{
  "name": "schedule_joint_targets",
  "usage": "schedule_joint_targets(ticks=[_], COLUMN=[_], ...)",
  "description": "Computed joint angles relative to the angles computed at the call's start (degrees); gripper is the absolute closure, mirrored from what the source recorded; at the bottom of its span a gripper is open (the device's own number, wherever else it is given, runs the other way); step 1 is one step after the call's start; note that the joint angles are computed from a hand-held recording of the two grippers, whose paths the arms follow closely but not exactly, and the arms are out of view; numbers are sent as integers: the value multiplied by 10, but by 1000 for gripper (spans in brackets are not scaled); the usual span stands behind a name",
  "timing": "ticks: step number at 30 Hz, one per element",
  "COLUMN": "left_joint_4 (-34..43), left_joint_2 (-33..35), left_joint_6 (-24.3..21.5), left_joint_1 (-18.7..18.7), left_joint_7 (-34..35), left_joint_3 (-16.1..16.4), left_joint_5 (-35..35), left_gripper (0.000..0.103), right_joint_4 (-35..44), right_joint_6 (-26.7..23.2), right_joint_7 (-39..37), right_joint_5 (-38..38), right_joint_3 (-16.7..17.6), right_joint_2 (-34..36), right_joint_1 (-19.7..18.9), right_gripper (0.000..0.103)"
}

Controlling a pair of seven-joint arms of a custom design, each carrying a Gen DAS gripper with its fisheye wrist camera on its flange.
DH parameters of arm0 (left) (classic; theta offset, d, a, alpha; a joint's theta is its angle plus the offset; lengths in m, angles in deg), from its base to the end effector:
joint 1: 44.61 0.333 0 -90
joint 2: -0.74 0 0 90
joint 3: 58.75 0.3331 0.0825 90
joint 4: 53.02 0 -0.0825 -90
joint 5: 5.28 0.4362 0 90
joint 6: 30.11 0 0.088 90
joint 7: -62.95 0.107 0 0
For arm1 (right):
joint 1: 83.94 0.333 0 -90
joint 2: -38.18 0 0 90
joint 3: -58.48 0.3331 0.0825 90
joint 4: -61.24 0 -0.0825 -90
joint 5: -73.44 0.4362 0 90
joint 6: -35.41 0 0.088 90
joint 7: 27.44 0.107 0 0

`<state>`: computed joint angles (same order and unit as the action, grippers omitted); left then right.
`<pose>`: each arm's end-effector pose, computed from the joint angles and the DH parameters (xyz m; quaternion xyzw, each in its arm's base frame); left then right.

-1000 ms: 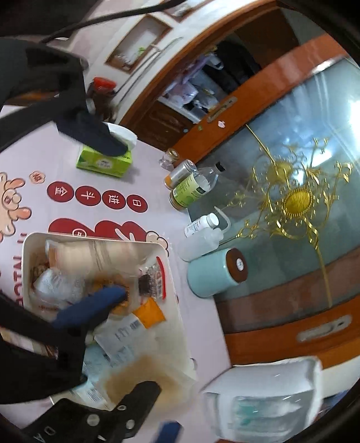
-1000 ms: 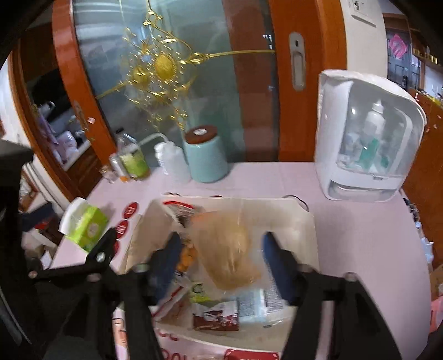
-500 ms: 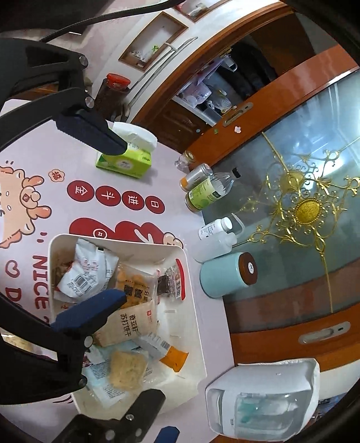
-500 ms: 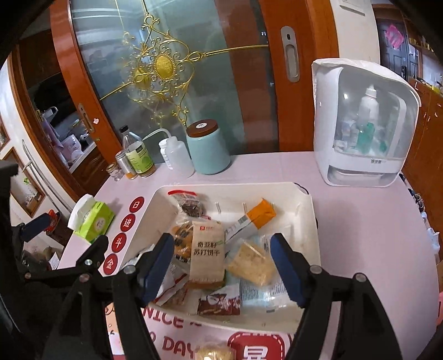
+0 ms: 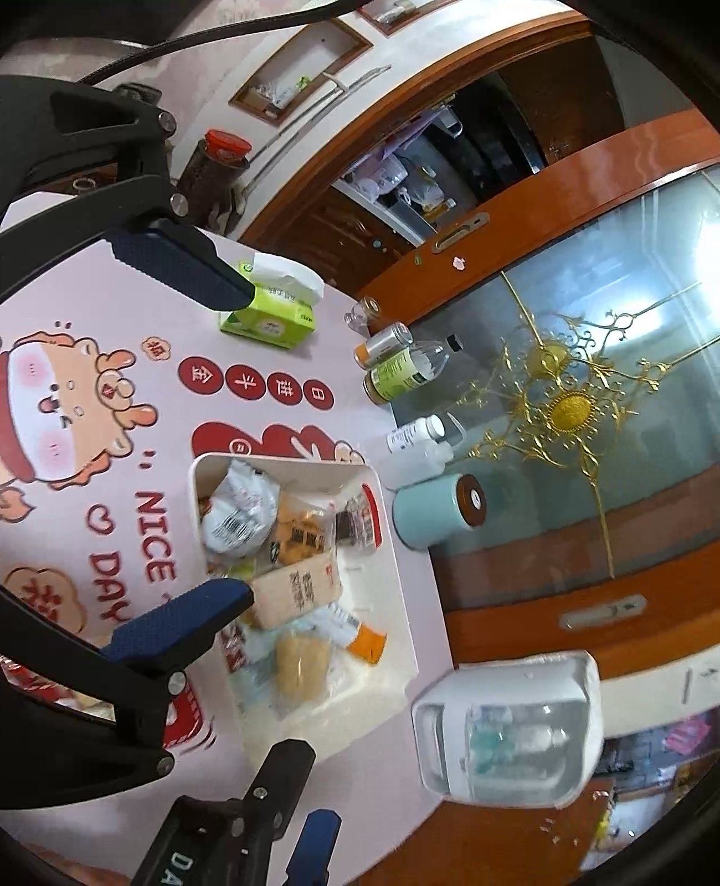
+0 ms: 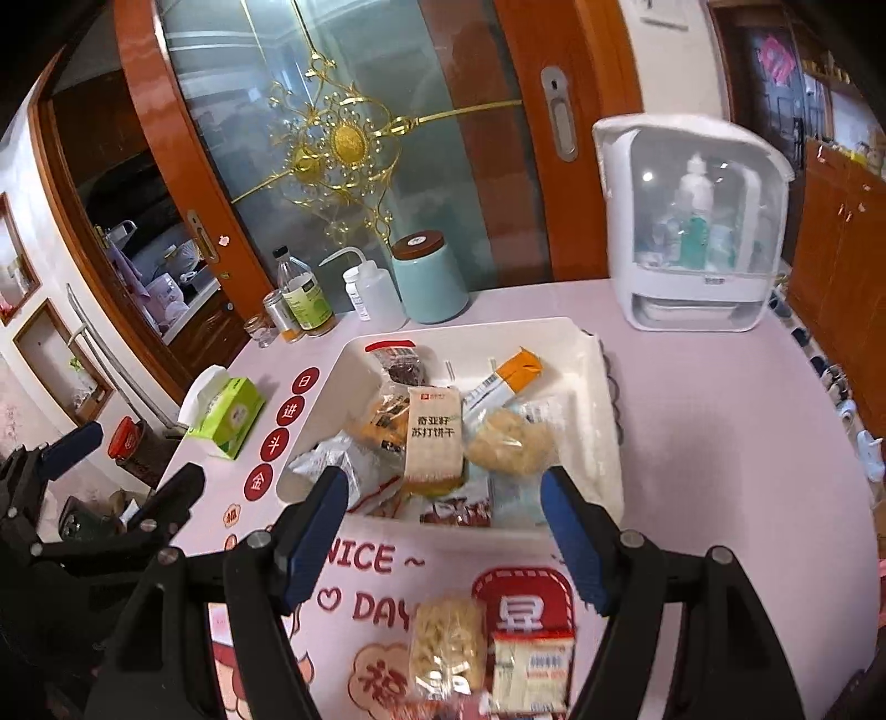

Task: Organize snacks
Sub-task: 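Open both grippers releasing the cracker pack and rice crisp bag into the tray, then withdraw both grippers from the tray toward the remaining snacks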

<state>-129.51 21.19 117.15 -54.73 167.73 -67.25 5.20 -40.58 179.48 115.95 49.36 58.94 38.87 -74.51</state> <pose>0.7399 -0.2277 0.6471 -0.3986 0.8103 -0.2727 0.3319 0.6564 0.1179 0.6287 -0.4661 0.7949 -0.2498 0.2973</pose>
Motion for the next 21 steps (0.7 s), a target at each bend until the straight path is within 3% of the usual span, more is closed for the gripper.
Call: schedule_joint_targets(ticks=[5, 10, 13, 16, 21], left_joint_4=[-92, -170, -202, -232, -261], left_joint_2=[-78, -143, -166, -182, -190], left_joint_6=[25, 32, 20, 5, -28], left_joint_1=[44, 71, 72, 70, 66], left_joint_7=[67, 147, 170, 177, 187], left_joint_3=[-26, -28, -18, -9, -2], left_joint_5=[-95, -208, -237, -243, -245], left_gripper=[6, 6, 6, 6, 6], right_joint_4=[-39, -78, -112, -153, -211], right_joint_6=[-39, -70, -72, -64, -67], right_joint_7=[82, 101, 86, 30, 16], right_joint_5=[-87, -123, -105, -41, 6], right_joint_3=[22, 48, 54, 46, 57], right_joint_2=[-56, -102, -132, -165, -214], right_joint_1=[7, 7, 9, 15, -3], right_gripper=[30, 30, 30, 30, 30])
